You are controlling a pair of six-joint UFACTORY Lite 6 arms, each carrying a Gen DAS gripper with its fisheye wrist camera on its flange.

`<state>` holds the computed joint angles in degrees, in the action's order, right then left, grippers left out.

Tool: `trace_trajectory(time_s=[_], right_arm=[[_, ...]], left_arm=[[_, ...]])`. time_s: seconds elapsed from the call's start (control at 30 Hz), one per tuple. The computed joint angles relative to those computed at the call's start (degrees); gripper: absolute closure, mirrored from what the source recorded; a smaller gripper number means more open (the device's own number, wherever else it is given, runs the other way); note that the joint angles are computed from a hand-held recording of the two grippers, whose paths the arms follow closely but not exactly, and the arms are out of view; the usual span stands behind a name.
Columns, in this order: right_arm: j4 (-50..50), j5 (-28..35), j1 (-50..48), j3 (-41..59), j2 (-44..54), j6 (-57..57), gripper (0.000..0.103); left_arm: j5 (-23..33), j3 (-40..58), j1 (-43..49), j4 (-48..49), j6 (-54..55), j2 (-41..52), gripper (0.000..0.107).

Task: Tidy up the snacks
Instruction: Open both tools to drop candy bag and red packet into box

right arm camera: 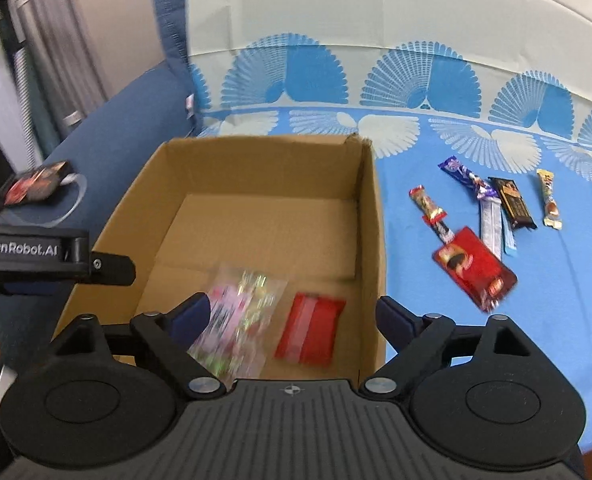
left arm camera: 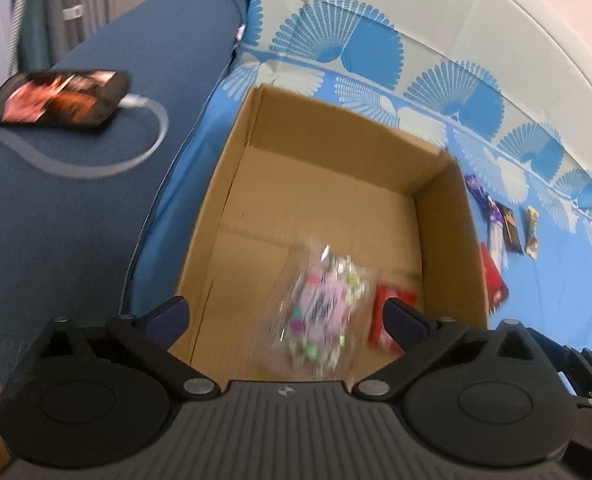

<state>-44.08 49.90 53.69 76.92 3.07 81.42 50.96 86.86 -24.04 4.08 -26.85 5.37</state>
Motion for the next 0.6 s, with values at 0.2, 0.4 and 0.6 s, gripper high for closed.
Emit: trace_trajectory(time_s=[0.2,0.4,0.6], right_arm=[[-2.9,9.1,14.1,-4.2,-4.5,6.9,0.008],[-7.3,17.3,22.1,-4.9,-7.3,13.0,0.005],[-9.6,23.9,29.0,-6.7,-10.1,18.8,0.004]], left_arm=[[2.8,-19.1,-11.2,13.3,-17.0,-19.2,0.004],[8.6,-21.7,-18.9,19.8,-26.3,-26.7,0.004],[14.1,-21.2,-28.7,25.7,-34.2,-29.7,0.004]])
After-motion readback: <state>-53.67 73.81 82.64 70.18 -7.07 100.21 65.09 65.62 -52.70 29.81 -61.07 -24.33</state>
